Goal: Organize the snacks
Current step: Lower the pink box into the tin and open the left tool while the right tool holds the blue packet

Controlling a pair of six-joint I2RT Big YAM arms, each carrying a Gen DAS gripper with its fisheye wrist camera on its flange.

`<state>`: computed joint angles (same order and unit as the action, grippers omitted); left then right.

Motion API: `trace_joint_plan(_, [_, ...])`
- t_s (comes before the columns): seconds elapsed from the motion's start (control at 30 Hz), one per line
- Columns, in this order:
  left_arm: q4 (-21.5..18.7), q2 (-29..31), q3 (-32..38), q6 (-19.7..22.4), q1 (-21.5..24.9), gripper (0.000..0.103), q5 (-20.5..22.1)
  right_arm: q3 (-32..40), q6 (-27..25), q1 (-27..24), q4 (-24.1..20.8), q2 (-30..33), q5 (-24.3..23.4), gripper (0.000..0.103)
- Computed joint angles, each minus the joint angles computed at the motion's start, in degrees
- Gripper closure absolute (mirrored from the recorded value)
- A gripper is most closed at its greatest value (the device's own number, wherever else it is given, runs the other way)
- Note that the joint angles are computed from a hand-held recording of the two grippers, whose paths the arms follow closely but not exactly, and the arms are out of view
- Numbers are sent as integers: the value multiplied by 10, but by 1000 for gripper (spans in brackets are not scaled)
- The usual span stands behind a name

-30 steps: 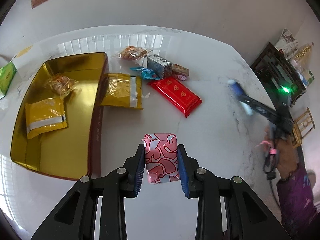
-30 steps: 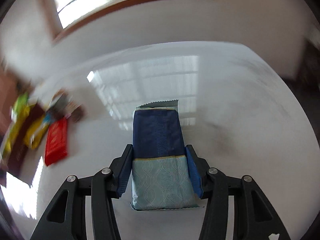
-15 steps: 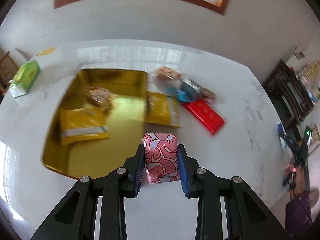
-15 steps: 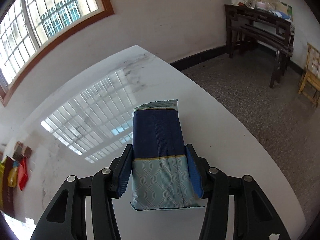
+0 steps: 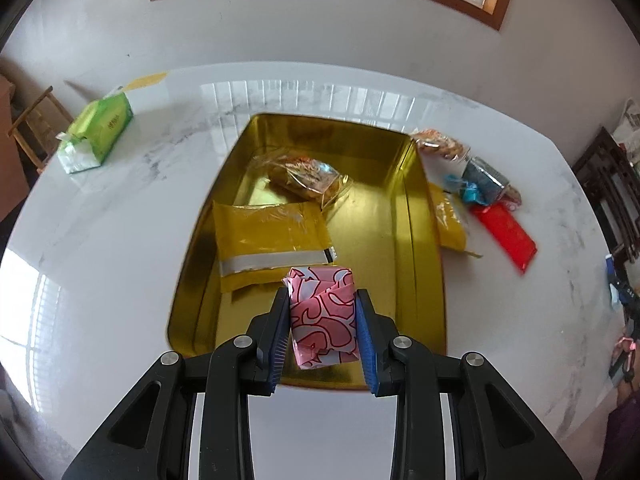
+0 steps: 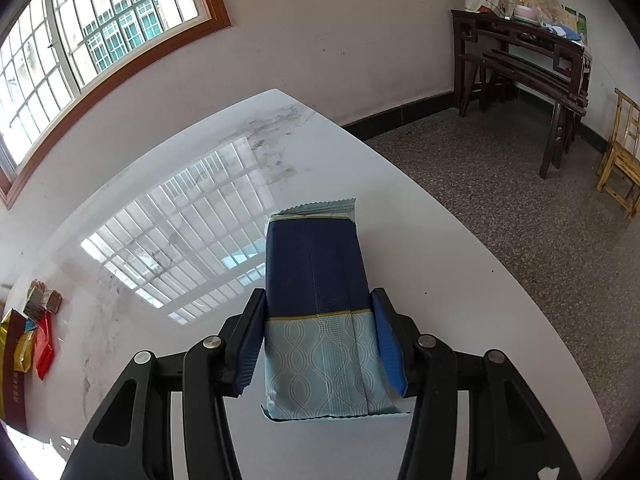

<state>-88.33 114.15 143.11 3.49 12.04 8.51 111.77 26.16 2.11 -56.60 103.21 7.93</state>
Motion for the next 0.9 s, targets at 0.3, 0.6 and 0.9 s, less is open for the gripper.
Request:
trace_joint_plan(0.3, [9,33,12,-1,-8,71,-27,1,-1,0,-1,1,1,55])
trace_joint_plan(0.6, [50,16,-43,6,-7,71,-53,0,-6,1,-2,-1,-1,54])
trace_joint_plan(0.9, [103,-21,-105,22,-19,66,-104,3,-7,0,-5,1,-1,54])
